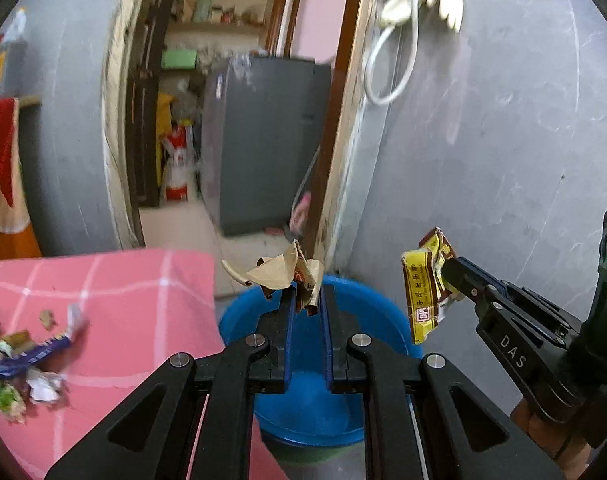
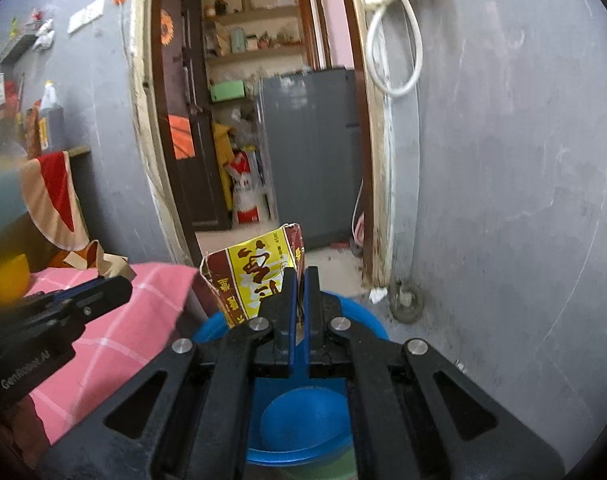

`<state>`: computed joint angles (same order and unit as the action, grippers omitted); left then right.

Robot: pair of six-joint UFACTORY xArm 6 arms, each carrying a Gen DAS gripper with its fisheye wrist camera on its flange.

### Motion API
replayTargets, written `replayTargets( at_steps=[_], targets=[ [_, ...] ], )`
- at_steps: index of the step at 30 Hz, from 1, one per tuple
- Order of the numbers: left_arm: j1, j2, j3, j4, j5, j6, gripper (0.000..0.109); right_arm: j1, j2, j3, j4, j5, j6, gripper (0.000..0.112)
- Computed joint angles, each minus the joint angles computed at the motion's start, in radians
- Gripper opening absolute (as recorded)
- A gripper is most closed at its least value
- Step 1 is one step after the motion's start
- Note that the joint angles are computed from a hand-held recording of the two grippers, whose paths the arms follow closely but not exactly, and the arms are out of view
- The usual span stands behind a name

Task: Collect trash
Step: 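Carry both held pieces over the blue bucket, then open both tools to drop the trash into the blue bucket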

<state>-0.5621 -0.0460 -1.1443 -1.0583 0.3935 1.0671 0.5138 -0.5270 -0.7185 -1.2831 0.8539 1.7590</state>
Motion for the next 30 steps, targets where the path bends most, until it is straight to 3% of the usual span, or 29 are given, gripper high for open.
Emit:
replayTargets(
  at_steps=[7, 9, 11, 15, 20, 25, 30],
  targets=[
    [0.008, 0.076, -0.027, 0.157, 0.057, -0.14, 0.011, -0.085, 0.052, 0.001, 0.087, -0.123, -0.054, 0.003],
    [0.016, 0.095, -0.043, 0.198, 0.08, -0.182, 0.014, -0.111, 0.067, 0.001, 0.113, -0.161, -0.074, 0.003],
    [0.028, 0.107, -0.055, 0.207, 0.105, -0.202, 0.025, -0.121, 0.076, 0.001, 0.132, -0.179, -0.09, 0.004],
    [0.048, 0.108, -0.06, 0.202, 0.134, -0.217, 0.028, -0.131, 0.081, 0.001, 0.145, -0.194, -0.099, 0.004],
    [0.065, 0.049, -0.014, 0.13, 0.109, -0.163, 0.04, -0.124, 0.086, -0.012, 0.134, -0.189, -0.085, 0.006],
    [0.091, -0.011, 0.03, 0.038, 0.05, -0.087, 0.048, -0.073, 0.076, -0.03, 0.063, -0.14, -0.023, 0.023],
    [0.117, -0.071, 0.068, -0.041, -0.02, -0.008, 0.063, -0.011, 0.095, -0.082, -0.012, -0.077, 0.02, 0.032]
  ],
)
